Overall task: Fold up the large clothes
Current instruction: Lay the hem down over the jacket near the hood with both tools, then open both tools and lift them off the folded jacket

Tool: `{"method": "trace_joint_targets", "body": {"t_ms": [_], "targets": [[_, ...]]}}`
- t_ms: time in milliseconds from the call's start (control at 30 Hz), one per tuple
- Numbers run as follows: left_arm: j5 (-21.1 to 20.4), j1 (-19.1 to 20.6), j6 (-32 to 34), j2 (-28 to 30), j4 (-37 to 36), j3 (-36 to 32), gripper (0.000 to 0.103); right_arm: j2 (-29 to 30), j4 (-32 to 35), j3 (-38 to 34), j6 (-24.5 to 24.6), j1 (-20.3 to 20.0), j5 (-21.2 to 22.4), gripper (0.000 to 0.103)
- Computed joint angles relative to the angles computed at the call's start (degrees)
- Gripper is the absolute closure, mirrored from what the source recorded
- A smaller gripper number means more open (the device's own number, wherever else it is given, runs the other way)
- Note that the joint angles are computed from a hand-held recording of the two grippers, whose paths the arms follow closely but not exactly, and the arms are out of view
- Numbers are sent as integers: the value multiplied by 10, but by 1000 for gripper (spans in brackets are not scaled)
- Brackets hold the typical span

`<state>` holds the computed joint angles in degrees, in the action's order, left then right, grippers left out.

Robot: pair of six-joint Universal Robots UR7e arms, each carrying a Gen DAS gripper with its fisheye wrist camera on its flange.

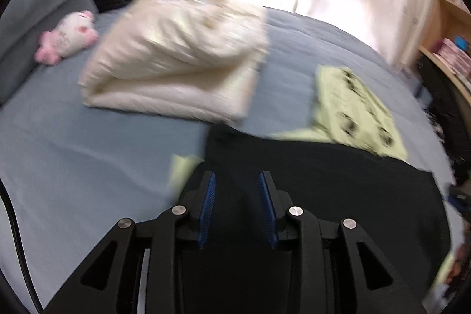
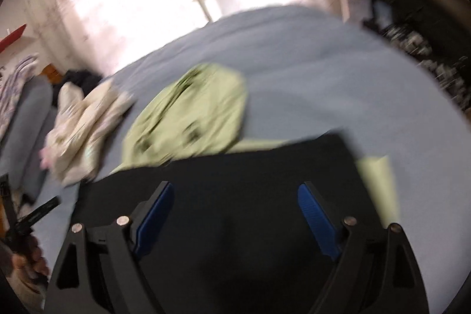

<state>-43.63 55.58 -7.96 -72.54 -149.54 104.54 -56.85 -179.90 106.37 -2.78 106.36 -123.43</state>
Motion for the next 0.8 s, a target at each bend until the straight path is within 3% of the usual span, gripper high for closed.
{"method": "trace_joint_targets", "body": {"t_ms": [100,200,300,400,467,533,567,600,633,700,800], "targets": [[-25,-16,-10,20,0,24,74,40,29,-23,-3,7,18,16],[-24,-20,-7,65,12,22,74,86,45,-45,-40,18,11,16],[19,-25,49,105,-43,24,74,124,36,-75,-72,13,-61,16],[-2,-12,49,110,-37,1,73,119,-2,-79,-87,-6,-103,18],[-12,2,54,110,-33,-17,73,111,-57,-77,-117,-20,-172,18],[8,11,62,114,-46,-25,73,98,-110,-62,-141,-40,-212,18],[22,14,55,115,-45,-29,70,74,-124,-42,-131,-57,-212,18],[21,22,39,113,-40,-35,59,47,-115,-22,-98,-72,-208,18],[11,28,30,109,-39,-37,57,20,-104,-3,-59,-85,-213,18],[-9,37,1,95,-34,-36,57,-18,-97,27,-29,-101,-189,18],[19,27,-19,83,-8,-27,57,-36,-80,38,-31,-95,-201,18]]}}
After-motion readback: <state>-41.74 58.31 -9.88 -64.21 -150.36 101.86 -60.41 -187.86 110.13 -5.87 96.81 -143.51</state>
